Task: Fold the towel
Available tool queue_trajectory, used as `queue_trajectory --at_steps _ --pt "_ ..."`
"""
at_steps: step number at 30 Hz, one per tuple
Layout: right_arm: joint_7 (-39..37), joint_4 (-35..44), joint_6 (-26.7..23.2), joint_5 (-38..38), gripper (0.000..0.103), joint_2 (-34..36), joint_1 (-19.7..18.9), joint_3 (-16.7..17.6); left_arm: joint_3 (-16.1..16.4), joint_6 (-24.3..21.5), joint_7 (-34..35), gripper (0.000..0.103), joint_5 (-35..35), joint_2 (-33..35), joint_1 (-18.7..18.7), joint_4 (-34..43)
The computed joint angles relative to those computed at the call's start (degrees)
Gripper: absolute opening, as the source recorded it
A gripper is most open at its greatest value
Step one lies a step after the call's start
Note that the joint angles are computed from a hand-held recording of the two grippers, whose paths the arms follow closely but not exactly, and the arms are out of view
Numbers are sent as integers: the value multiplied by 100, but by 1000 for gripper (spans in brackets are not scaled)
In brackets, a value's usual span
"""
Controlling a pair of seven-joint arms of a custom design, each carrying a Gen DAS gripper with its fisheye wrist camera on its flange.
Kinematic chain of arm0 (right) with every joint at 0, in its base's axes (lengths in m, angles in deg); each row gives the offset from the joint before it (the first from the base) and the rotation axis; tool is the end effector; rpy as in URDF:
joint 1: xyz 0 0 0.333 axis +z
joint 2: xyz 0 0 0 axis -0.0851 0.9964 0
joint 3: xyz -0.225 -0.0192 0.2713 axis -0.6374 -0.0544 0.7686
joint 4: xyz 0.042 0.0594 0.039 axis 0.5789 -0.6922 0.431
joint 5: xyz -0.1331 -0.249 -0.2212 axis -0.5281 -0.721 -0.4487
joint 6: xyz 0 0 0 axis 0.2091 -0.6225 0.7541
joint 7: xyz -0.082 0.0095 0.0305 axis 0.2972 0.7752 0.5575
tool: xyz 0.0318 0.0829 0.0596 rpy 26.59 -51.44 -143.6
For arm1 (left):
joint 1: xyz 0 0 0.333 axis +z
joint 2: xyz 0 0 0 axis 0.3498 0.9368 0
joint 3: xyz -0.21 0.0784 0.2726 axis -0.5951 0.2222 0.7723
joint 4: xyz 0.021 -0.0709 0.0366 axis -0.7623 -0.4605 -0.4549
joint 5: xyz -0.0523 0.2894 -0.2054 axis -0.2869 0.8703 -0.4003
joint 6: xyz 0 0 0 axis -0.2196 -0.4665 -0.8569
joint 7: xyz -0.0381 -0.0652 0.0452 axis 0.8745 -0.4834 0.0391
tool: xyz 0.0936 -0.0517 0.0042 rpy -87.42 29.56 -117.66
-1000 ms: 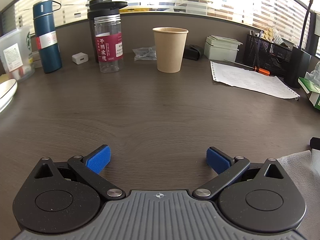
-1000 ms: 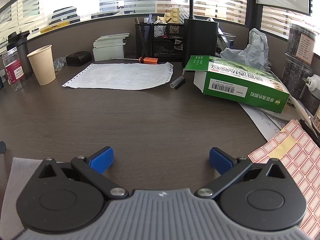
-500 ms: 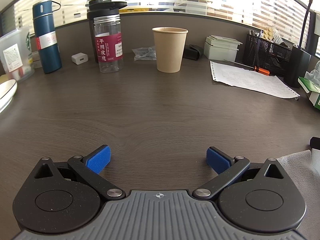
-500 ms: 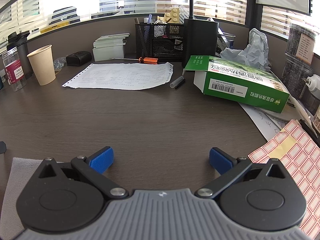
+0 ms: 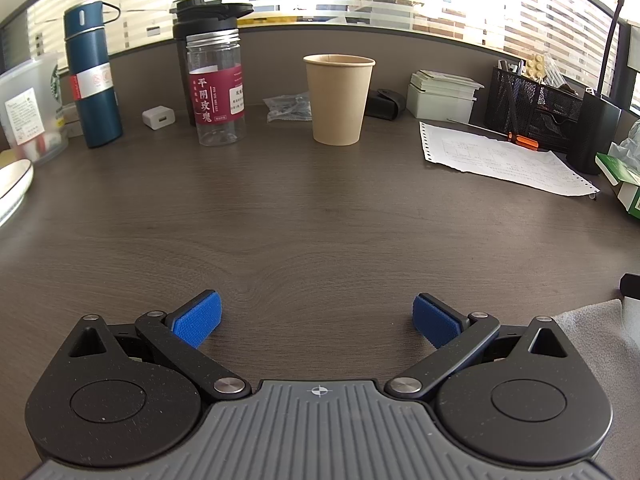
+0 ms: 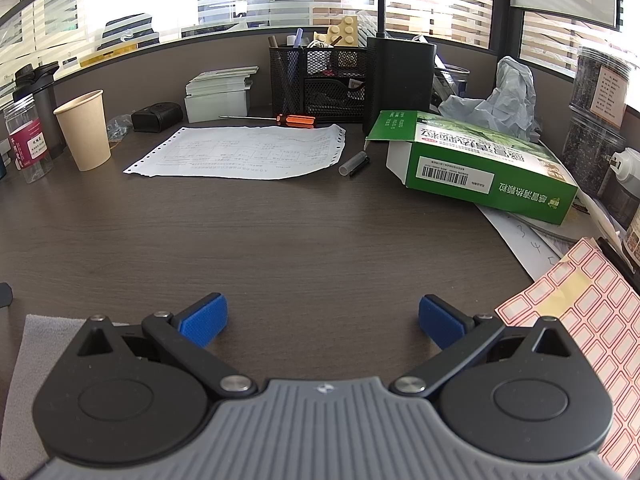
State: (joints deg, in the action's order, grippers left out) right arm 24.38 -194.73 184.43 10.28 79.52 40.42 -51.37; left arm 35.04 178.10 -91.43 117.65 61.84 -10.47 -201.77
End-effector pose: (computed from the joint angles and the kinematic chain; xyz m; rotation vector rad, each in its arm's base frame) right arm 0.5719 0.3541 0.3105 -1.8747 1.3618 -0.6643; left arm 0.4657 -0.3751 0.3257 -1.9356 1.3119 -0.5969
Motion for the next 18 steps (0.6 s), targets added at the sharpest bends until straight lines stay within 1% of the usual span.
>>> queue_trajectory --at_steps 18 --pt "-25 -19 16 38 103 -8 15 -3 2 17 2 103 8 -8 6 -8"
